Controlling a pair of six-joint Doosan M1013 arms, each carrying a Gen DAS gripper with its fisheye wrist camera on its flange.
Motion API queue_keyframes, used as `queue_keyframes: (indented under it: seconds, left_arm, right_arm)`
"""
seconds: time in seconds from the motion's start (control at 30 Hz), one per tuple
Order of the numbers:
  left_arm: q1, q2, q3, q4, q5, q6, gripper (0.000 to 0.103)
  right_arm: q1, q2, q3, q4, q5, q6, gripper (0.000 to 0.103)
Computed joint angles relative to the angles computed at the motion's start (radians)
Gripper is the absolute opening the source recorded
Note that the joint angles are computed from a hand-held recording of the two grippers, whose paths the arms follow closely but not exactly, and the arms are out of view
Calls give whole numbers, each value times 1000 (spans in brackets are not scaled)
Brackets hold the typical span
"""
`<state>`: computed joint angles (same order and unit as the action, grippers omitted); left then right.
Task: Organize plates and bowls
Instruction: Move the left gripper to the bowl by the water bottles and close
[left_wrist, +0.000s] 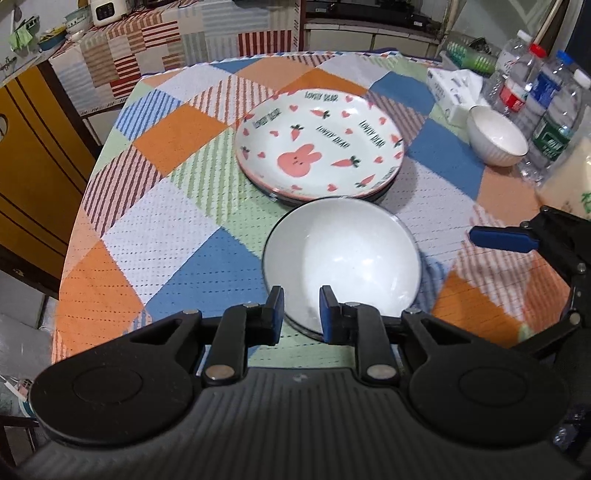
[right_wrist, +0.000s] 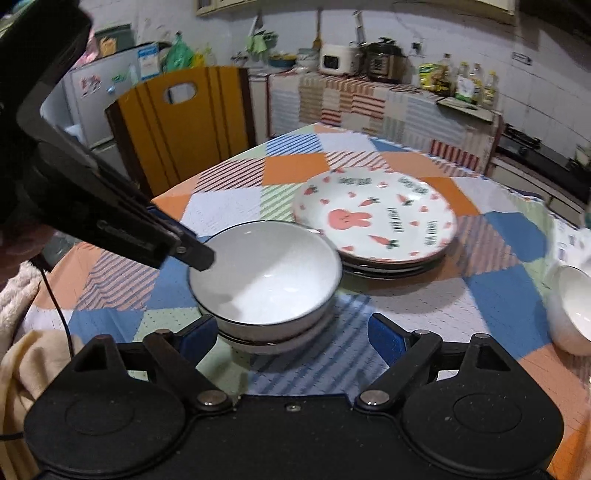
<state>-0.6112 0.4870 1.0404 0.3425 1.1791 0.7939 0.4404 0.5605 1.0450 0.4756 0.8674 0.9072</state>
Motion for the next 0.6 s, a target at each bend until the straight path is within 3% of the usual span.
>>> queue_keyframes:
  seconds: [0.6]
  left_arm:
    - [-3, 97, -210, -139, 50, 96, 21]
  right_arm:
    - [-75, -64, 83, -87, -211, 140, 92]
